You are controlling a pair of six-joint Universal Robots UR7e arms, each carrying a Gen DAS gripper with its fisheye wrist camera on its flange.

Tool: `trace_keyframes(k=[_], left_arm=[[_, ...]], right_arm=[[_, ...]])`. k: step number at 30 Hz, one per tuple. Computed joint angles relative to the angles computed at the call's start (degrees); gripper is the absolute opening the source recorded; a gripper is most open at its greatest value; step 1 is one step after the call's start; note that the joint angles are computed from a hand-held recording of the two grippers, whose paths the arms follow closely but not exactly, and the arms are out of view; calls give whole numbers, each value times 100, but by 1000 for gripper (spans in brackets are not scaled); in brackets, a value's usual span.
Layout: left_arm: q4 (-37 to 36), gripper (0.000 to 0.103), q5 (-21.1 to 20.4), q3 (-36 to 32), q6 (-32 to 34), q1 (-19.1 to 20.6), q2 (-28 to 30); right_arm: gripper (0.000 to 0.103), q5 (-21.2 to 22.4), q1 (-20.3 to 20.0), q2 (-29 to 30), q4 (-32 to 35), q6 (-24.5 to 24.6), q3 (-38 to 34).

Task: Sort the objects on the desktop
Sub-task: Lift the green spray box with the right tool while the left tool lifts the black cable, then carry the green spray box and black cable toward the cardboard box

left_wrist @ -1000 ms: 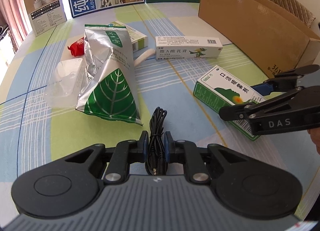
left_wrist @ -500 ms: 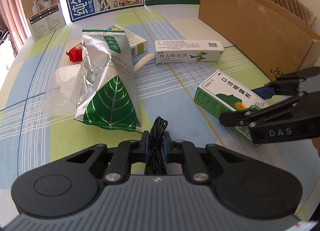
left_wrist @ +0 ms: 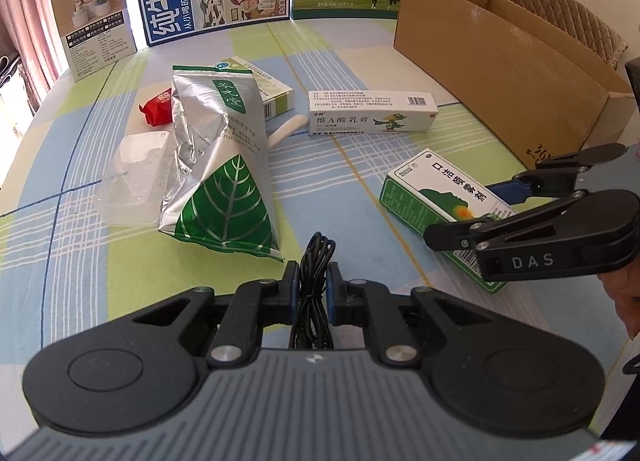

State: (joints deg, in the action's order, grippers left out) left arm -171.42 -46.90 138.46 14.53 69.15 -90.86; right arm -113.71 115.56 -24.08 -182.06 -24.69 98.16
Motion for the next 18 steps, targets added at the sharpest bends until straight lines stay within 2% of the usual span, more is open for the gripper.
trace_keyframes(k=[10,18], left_arm=[[458,9,262,49,-358,-386,-359],[1029,9,495,81,-826,-934,-716]], right_arm=[[53,-8,132,-222,-319,42,279],[53,-48,313,-629,-396,213,541]])
